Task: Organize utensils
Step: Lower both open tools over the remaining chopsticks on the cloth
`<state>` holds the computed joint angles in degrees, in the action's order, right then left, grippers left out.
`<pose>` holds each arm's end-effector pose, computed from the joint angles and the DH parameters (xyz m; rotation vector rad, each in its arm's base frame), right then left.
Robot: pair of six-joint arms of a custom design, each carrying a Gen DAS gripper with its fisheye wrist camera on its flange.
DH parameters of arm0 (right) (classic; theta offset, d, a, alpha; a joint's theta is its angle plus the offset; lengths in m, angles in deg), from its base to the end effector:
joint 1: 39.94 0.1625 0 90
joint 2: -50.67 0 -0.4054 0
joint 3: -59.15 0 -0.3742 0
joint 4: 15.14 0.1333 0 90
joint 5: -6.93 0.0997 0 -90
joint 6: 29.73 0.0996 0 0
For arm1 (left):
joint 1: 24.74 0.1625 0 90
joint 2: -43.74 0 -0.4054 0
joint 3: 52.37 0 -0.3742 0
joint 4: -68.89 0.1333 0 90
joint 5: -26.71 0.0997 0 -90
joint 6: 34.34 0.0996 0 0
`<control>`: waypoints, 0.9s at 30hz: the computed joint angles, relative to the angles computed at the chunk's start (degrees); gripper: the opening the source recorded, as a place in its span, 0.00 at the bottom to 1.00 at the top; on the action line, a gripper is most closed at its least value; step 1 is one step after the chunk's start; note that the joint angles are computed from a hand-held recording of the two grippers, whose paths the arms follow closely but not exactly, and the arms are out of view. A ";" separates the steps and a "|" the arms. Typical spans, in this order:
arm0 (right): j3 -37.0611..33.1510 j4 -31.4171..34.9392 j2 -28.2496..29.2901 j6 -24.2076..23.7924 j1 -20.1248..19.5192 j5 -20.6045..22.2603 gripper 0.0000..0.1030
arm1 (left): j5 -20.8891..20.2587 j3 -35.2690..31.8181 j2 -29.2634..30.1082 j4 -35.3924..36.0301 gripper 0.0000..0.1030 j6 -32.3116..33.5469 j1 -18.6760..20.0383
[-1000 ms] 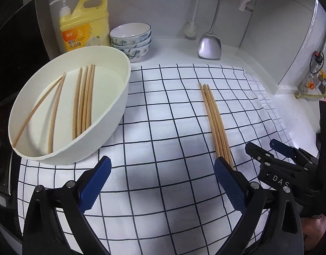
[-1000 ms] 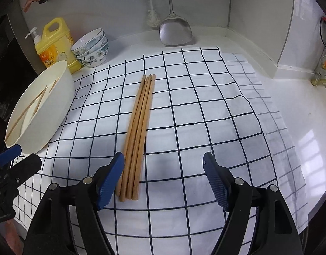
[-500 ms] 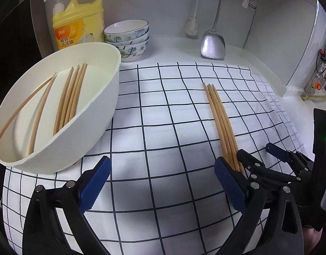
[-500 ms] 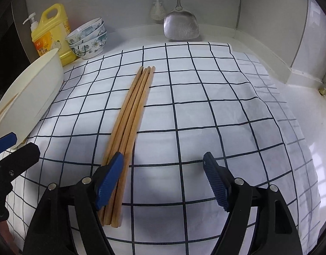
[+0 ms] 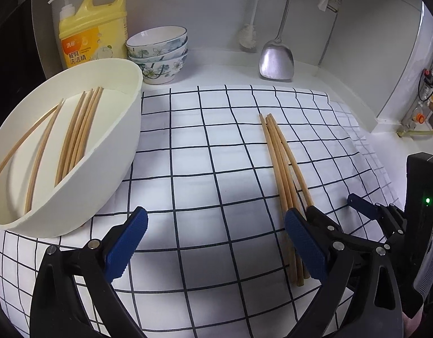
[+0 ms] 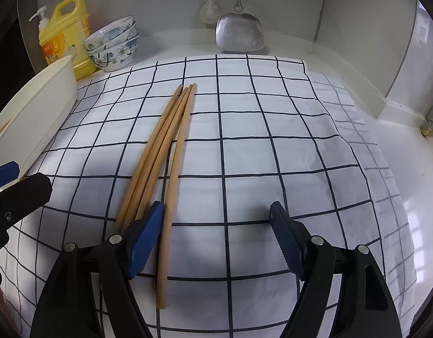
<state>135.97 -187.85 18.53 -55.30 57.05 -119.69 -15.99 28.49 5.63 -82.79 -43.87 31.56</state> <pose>0.1630 -0.7227 0.1135 0.3986 -2.3138 0.6688 -0.2221 -0.7052 0.1271 0.3289 2.3674 -0.7540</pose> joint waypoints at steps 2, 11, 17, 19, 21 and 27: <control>-0.17 -0.06 -0.10 -0.28 -0.18 -0.25 0.71 | -0.09 -0.45 0.45 -0.13 0.93 0.18 -0.08; 0.34 0.07 -1.64 -1.21 -1.46 0.99 0.71 | -0.18 -2.93 2.96 0.93 0.93 0.59 -0.02; 2.22 -1.68 -3.41 -2.38 -2.09 3.71 0.71 | 0.32 -4.85 4.82 2.47 0.93 1.21 0.28; 2.59 -1.80 -3.66 -2.40 -2.20 3.81 0.71 | 0.15 -5.36 5.27 3.14 0.93 0.95 0.40; 2.92 -1.71 -3.90 -2.09 -2.40 3.95 0.71 | 0.30 -5.93 5.80 3.79 0.93 0.96 0.42; 3.08 -1.30 -4.20 -1.65 -2.76 5.06 0.71 | 2.24 -7.27 7.23 5.75 0.93 1.28 0.57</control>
<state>139.05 -189.15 14.33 -56.95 54.30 -114.63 -13.76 21.22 12.86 -77.04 -42.59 32.13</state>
